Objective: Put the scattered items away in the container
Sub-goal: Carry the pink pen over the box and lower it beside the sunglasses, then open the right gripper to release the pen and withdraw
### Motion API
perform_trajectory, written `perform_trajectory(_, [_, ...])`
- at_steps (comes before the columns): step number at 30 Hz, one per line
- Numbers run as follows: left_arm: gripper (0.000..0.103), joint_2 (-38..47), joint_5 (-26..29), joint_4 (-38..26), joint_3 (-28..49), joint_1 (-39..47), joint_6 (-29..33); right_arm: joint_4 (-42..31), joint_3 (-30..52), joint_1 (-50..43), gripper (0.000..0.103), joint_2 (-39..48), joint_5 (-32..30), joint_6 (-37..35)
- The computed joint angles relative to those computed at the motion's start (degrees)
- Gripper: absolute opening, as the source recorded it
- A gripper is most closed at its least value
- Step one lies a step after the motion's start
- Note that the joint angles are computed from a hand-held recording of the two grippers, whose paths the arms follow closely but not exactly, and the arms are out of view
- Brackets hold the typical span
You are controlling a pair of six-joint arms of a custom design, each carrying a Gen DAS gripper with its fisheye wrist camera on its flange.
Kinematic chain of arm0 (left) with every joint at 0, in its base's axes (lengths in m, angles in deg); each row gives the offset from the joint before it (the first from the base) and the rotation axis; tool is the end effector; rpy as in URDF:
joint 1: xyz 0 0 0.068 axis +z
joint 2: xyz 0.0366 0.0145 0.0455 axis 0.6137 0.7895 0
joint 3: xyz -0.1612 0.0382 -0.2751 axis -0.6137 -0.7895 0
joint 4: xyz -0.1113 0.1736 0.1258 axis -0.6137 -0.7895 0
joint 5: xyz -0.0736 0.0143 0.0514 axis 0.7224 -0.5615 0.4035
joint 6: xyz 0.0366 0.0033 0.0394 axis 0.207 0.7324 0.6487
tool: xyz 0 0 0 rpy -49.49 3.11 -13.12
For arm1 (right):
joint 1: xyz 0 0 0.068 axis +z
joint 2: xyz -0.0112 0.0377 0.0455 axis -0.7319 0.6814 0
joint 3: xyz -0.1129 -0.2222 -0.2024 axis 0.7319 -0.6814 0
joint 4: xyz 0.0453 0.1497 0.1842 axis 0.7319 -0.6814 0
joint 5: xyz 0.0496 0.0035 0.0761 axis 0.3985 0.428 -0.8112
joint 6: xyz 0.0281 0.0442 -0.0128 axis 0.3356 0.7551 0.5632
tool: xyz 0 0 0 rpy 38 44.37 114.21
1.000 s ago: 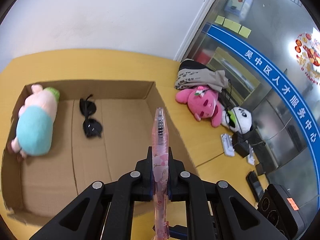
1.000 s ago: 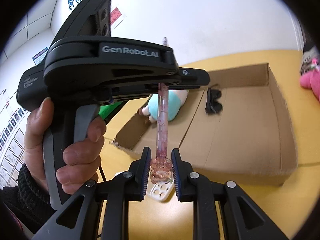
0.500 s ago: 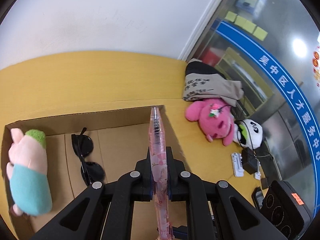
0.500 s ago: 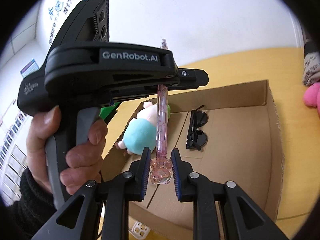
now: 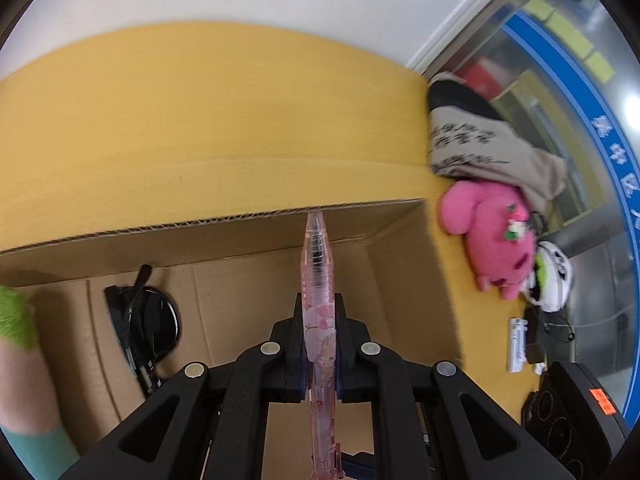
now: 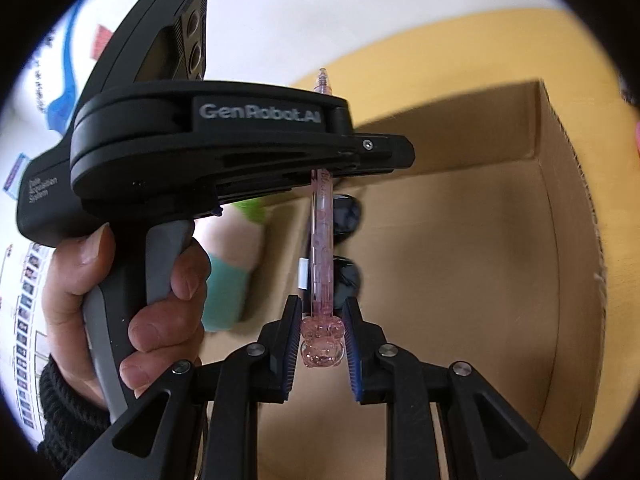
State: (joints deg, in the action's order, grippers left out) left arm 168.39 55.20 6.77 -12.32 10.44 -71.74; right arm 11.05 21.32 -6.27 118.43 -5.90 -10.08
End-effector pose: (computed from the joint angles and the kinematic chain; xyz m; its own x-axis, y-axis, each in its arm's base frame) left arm 0.3160 -0.1711 0.1906 -0.9358 -0.1601 -0.3139 -0.0158 0.9090 -0.4166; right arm 0.1352 0.1339 0.1760 -0.9165 -0.1198 -0.3818 -0.3400 0.7363 0.5850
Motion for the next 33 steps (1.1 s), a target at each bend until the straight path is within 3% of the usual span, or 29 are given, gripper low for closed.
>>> perform_trajectory(5, [0.008,6.4,1.1,-0.3,1.9,-0.4,-1.0,-0.5,1.4,-0.7,0.02,8.3,0.4,-0.5])
perform_trajectory(9, [0.009,8.7,3.5,1.1,1.6,0.4,-2.0,-3.2,2.2,0.1,0.02,9.7,2.1,-0.7])
perform_trajectory(16, [0.009,9.4,3.6,-4.1,4.6,0.3,-1.0,-2.3,1.8,2.9,0.02,10.9,4.3,2.2])
perform_trajectory(18, [0.016,9.1,3.5,-4.9,4.7,0.1,-0.9,-0.4,0.8,3.6,0.02,11.7,4.5,3.3])
perform_trajectory(21, [0.039,7.2,1.9,-4.1,2.9,0.3,-0.9,2.6,-1.2,3.8,0.02,12.2,4.7,4.6])
perform_trajectory(22, [0.042,6.3,1.5,-3.6,2.3,0.4,-0.8,2.7,-1.5,4.2,0.02,11.9,5.4,5.0])
perform_trajectory(33, [0.048,3.3,-1.1,-4.5,1.0,0.1,0.4,6.2,-4.1,9.2,0.02,11.5,8.9,9.8])
